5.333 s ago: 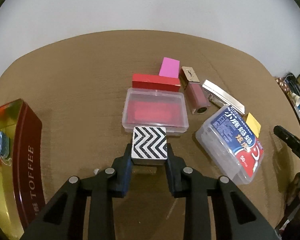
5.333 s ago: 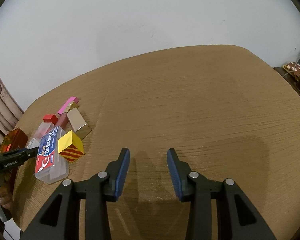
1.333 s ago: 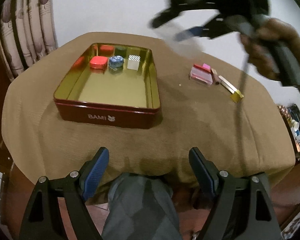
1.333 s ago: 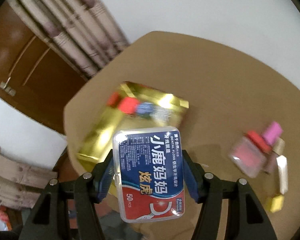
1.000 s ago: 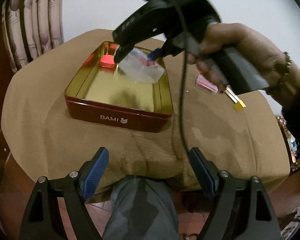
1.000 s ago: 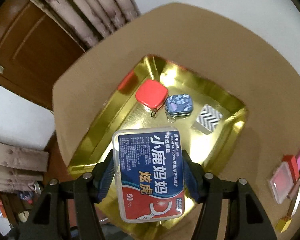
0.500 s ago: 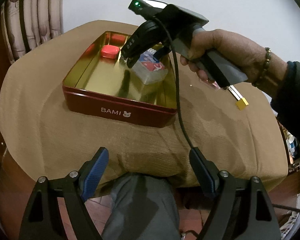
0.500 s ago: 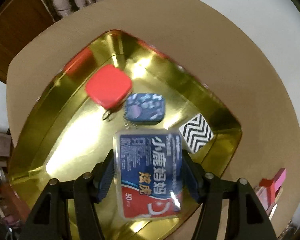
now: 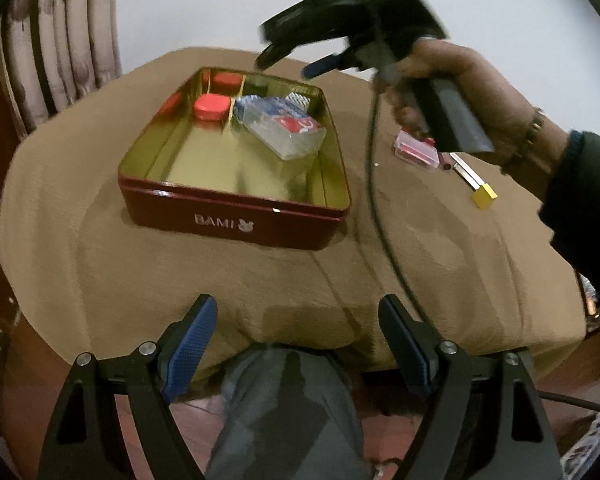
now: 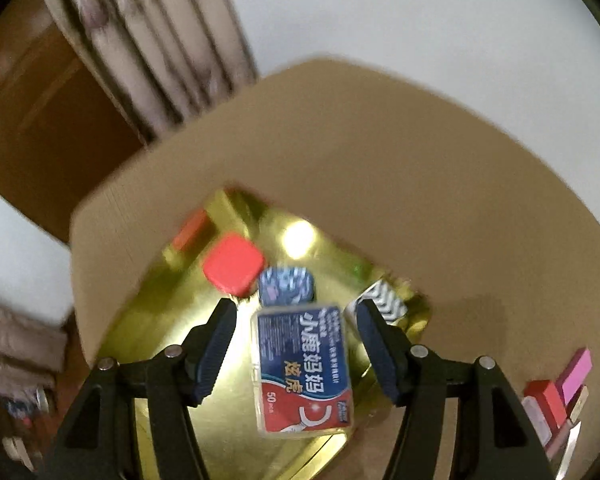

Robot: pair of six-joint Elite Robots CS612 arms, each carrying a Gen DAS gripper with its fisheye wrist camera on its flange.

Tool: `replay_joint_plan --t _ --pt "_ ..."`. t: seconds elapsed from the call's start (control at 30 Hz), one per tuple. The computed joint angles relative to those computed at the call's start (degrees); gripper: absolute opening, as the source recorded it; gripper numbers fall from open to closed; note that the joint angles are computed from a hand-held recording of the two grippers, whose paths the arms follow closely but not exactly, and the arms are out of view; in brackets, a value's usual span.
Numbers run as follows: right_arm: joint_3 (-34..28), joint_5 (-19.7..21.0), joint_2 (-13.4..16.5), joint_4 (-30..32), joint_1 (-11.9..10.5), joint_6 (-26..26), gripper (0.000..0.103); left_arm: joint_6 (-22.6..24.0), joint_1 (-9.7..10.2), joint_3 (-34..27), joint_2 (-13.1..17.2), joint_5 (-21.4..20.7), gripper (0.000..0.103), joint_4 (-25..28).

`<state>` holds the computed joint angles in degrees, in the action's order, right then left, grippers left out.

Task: Organize rigid objects
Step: 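Lower the labelled clear box into the gold tin and open the right tool, then reach to and grasp the clear pink-based box with the left tool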

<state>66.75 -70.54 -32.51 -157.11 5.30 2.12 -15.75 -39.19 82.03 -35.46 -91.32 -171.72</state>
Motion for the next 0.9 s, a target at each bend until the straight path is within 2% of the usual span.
replay_joint_plan --t 0.07,0.13,0.17,0.27,0.33,0.4,0.47,0.5,0.57,0.63,0.8,0.9 --pt "4.6 2.7 -1.9 -9.2 -1.6 3.7 0.064 1.3 -0.52 0.5 -0.1 1.6 0.079 -1.1" --pt "11.1 2.7 -4.3 -18.7 -3.2 8.4 0.064 2.7 -1.0 0.7 -0.1 2.8 0.079 -1.9" --pt "15.0 1.2 -5.7 -23.6 -4.1 10.7 0.064 3.3 -1.17 0.9 -0.1 3.1 0.079 -2.1" --pt "23.7 -3.9 -8.2 -32.9 -6.1 14.6 0.064 5.3 -1.68 1.0 -0.1 3.1 0.079 -2.2" --pt "28.9 -8.6 -8.7 -37.8 -7.9 17.2 0.064 6.3 -2.05 1.2 -0.2 3.0 0.079 -2.3" --pt "34.2 -14.1 -9.2 -40.9 -9.8 19.5 0.064 7.6 -2.53 1.0 -0.2 2.0 0.079 -1.8" --pt "36.4 -18.0 -8.7 -41.2 -11.7 20.3 0.064 8.8 -3.13 0.7 -0.1 2.1 0.079 -1.7" --pt "37.4 -20.7 -8.5 -40.9 -11.8 21.7 0.064 9.6 -3.49 0.3 0.0 2.3 0.079 -1.5" --pt "39.8 -23.3 -7.8 -41.9 -13.3 22.9 0.064 11.1 -4.08 -1.2 0.5 1.7 0.079 -0.7" --pt "41.2 -26.6 -7.4 -41.5 -13.7 24.5 0.064 11.6 -4.77 -3.2 1.2 1.6 0.079 -0.9" --pt "43.2 -22.6 -5.7 -46.8 -15.8 28.5 0.064 11.7 -5.82 -11.3 4.4 2.2 0.08 3.6" --pt "42.8 -22.2 -4.8 -48.2 -15.8 28.6 0.064 12.9 -6.08 -18.4 7.9 1.7 0.082 6.2"
